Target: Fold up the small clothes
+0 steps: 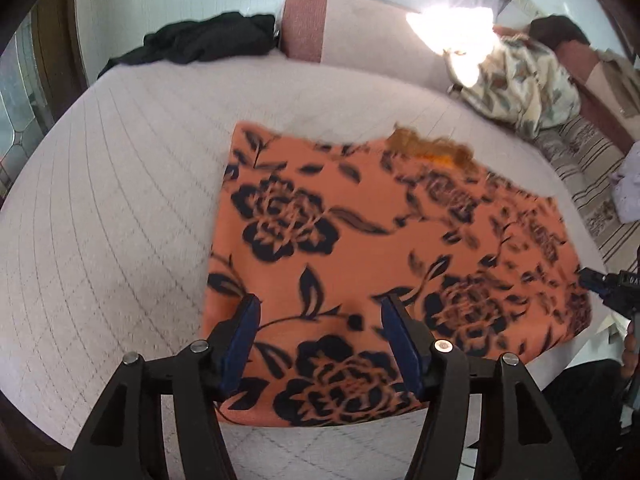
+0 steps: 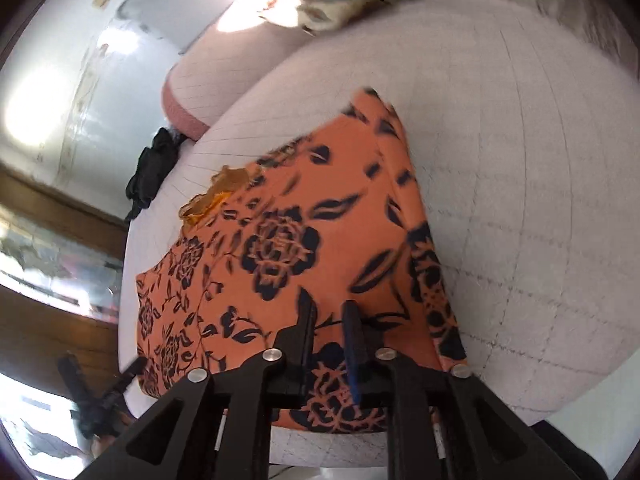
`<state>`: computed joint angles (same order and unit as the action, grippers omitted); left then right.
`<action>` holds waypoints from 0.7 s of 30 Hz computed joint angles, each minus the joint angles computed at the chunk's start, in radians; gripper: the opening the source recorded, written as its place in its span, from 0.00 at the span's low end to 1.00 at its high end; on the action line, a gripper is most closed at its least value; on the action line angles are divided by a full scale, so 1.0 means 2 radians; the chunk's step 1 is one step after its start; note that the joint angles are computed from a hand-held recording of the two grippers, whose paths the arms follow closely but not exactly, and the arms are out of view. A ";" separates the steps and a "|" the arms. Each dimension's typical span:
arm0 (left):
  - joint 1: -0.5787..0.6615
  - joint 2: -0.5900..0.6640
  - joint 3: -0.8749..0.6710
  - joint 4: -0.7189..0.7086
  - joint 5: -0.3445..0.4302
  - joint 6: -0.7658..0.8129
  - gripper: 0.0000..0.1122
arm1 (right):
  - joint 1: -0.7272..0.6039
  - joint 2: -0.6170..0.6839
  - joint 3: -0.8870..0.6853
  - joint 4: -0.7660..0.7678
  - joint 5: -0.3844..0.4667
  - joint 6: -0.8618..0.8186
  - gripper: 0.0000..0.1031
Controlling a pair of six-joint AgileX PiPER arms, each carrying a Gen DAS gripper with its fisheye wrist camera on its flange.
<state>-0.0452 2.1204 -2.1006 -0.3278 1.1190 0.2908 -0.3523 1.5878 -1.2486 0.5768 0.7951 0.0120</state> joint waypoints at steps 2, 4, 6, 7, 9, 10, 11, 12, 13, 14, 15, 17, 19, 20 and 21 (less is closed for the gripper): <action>0.001 -0.004 0.011 -0.011 -0.007 0.001 0.62 | 0.001 -0.004 0.005 0.052 0.010 -0.041 0.18; -0.005 0.017 -0.002 0.021 0.010 -0.025 0.63 | 0.007 0.006 0.019 0.068 0.013 -0.061 0.38; -0.009 0.026 -0.002 0.044 0.009 -0.034 0.62 | 0.000 0.022 0.039 0.058 0.005 -0.045 0.39; -0.012 0.017 0.006 0.049 0.003 -0.032 0.63 | -0.010 0.016 0.052 0.083 0.000 -0.047 0.39; -0.012 0.007 0.009 0.046 0.001 -0.031 0.63 | -0.011 -0.003 0.057 0.072 -0.006 -0.024 0.43; -0.012 0.005 0.010 0.045 -0.002 -0.032 0.63 | -0.003 -0.014 0.055 0.052 -0.012 -0.011 0.51; -0.014 0.004 0.010 0.051 -0.003 -0.037 0.63 | 0.006 -0.024 0.052 0.040 -0.018 -0.002 0.55; -0.014 0.006 0.006 0.055 -0.002 -0.042 0.63 | 0.013 -0.029 0.047 0.036 -0.018 0.000 0.58; -0.015 0.009 0.004 0.053 -0.001 -0.048 0.63 | 0.018 -0.027 0.039 0.038 -0.017 -0.002 0.58; -0.014 0.016 -0.006 0.051 0.007 -0.052 0.63 | 0.023 -0.023 0.030 0.045 -0.014 -0.008 0.58; -0.014 0.016 -0.005 0.050 0.009 -0.056 0.63 | 0.031 -0.018 0.022 0.050 -0.014 -0.013 0.61; -0.013 0.010 0.007 0.048 0.001 -0.052 0.63 | 0.046 0.004 0.005 0.056 -0.010 -0.025 0.65; -0.008 -0.004 0.032 0.040 -0.008 -0.046 0.63 | 0.053 0.022 0.007 0.035 -0.006 -0.014 0.65; -0.007 -0.004 0.031 0.037 -0.008 -0.044 0.63 | 0.055 0.037 0.011 0.024 -0.006 0.004 0.65; -0.006 -0.004 0.033 0.035 -0.009 -0.041 0.63 | 0.055 0.034 0.019 0.033 -0.018 0.010 0.64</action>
